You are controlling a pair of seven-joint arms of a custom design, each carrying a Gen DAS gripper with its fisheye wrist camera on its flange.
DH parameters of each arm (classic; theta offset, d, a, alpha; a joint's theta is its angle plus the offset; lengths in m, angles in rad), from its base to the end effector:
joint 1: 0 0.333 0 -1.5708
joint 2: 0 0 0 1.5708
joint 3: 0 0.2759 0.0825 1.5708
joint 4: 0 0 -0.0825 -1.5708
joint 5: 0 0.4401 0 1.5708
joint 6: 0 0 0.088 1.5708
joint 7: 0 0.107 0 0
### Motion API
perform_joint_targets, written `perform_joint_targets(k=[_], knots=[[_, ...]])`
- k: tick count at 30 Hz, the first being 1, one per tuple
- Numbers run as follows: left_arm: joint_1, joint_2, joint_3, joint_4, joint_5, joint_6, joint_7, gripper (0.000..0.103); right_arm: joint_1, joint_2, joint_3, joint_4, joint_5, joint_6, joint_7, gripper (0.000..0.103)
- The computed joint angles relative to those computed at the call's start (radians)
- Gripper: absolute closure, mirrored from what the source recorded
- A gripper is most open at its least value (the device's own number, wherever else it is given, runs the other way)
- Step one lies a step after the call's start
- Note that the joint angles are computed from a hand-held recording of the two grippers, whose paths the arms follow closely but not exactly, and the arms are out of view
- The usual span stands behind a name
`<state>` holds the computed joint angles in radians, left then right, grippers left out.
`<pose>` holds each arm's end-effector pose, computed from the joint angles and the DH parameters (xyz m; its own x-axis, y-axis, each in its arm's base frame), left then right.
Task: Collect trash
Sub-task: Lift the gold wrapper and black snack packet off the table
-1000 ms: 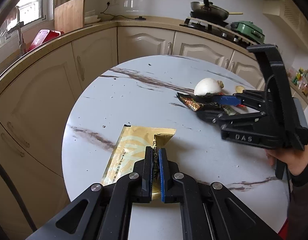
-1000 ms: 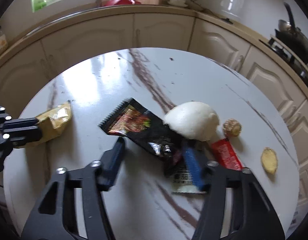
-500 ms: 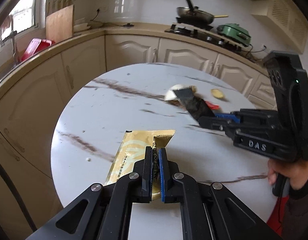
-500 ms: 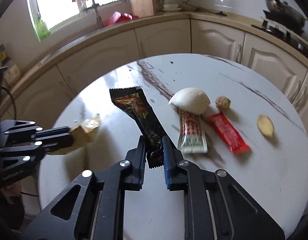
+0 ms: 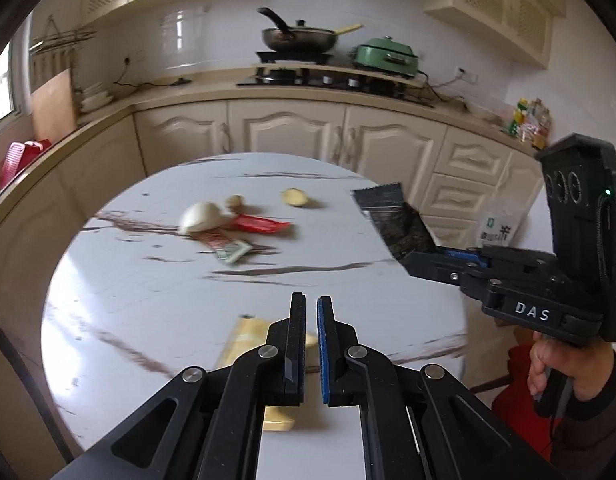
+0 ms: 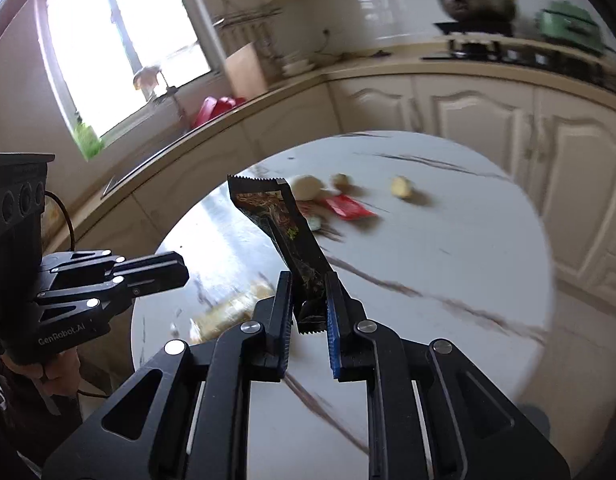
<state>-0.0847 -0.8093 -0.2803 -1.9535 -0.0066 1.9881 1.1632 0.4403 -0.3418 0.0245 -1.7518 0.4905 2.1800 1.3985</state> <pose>0.3300 -0.1987 0.8175 -0.0090 -0.9942 0.1068 -0.6712 -0.0732 -0.7376 0.4767 0.2618 0.7611 0.5886 -0.7322 -0.3427 -0.6792 -0.2180 -0.7008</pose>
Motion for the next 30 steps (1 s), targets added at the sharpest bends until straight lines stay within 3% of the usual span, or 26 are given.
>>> perform_joint_targets(k=[2,7,14,20,23,27,30], knots=[[0.005,0.008,-0.015,0.005,0.009,-0.005,-0.014,0.096,-0.008,-0.045,-0.017,-0.048,0.008,-0.011,-0.002,0.088],[0.040,0.027,-0.063,0.027,0.089,-0.131,-0.048,0.088,-0.004,-0.103,-0.035,-0.126,0.017,-0.025,-0.028,0.088],[0.001,0.049,-0.042,0.002,0.072,-0.196,-0.060,0.087,0.031,-0.082,-0.030,-0.152,0.069,-0.005,-0.049,0.088],[-0.003,0.094,-0.042,0.005,0.109,-0.150,-0.037,0.088,0.031,-0.069,-0.020,-0.146,0.069,-0.003,-0.037,0.088],[-0.013,0.077,-0.033,-0.035,0.114,-0.110,-0.023,0.100,0.030,-0.066,-0.014,-0.143,0.059,-0.001,-0.030,0.088],[-0.019,0.040,-0.016,-0.084,0.091,-0.063,-0.031,0.101,0.025,-0.056,0.000,-0.131,0.018,-0.014,-0.021,0.088],[-0.024,0.020,-0.010,-0.094,0.060,-0.053,-0.042,0.102,0.022,-0.036,0.018,-0.106,-0.038,-0.046,-0.013,0.081]])
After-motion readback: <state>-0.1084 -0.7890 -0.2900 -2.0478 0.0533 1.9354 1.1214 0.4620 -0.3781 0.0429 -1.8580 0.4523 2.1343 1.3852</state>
